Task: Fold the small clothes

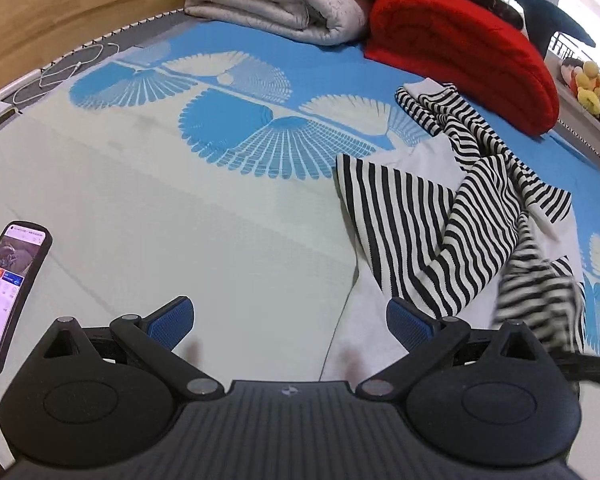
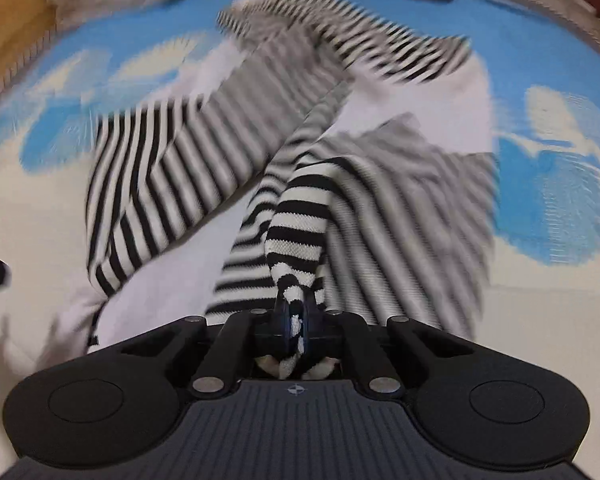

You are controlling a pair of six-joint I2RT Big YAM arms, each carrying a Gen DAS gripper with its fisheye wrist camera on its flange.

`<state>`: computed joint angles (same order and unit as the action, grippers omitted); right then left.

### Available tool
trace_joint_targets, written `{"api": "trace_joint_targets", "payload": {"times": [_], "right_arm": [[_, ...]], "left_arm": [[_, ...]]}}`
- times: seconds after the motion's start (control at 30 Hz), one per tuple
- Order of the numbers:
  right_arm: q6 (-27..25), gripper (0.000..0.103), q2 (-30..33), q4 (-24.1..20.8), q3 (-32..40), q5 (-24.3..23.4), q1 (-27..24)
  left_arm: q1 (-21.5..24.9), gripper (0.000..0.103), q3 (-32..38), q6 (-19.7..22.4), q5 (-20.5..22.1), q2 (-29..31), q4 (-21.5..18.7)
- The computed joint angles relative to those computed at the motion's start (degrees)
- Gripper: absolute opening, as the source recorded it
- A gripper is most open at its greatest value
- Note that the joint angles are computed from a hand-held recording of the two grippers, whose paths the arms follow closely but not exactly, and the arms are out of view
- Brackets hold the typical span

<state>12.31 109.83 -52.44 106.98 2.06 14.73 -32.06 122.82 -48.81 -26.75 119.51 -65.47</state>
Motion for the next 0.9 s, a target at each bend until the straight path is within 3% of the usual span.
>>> {"api": "trace_joint_targets", "payload": {"times": [0.1,0.13,0.3,0.4,0.47,0.5,0.53,0.6,0.67,0.8,0.9], "right_arm": [[1.48,0.004,-12.24,5.65,-13.26,2.97,-5.53],[1.74,0.004,-16.42,5.65,-17.66,3.86,-8.27],[5.61,0.004,-28.36,0.02,-35.55,8.81,-19.96],[8.05,0.007,-28.54,-3.08,-41.38,4.44,-23.23],[7.14,0.014,-29.2,-2.99,-42.01,6.4,-22.36],[5.47,0.027,-28.76,-4.74,-40.71,8.8,-21.26],[3.74,0.047,-28.63,-5.88,-39.58,10.6,-20.28],[0.54,0.067,-30.04,-2.47,-38.8,14.05,-18.81],[-3.04,0.069,-30.62,2.71,-36.96,16.17,-16.21],[-10.93,0.07,-24.22,13.54,-28.51,5.68,-13.21],[-14.88,0.07,-13.74,18.78,-18.79,2.7,-9.18]], "left_arm": [[-0.33,0.103,-0.28,0.04,-1.46,-0.23,0.47],[-0.47,0.103,-0.17,-0.17,-2.01,-0.18,0.34],[-0.99,0.103,0.41,0.2,-1.28,0.28,1.33],[-1.66,0.103,1.82,1.12,-2.3,1.22,0.42],[-2.09,0.103,1.97,1.36,-3.07,1.46,-0.03],[-2.18,0.103,1.88,1.11,-3.31,1.46,-0.28],[-2.23,0.103,1.36,0.79,-3.21,1.21,-0.12],[-2.11,0.103,-0.08,0.83,-2.3,0.48,0.95],[-1.99,0.103,-0.39,1.67,-1.96,0.49,1.48],[-2.03,0.103,2.08,4.94,-2.48,2.36,0.91],[-2.01,0.103,3.99,7.1,-1.5,3.69,0.33]]}}
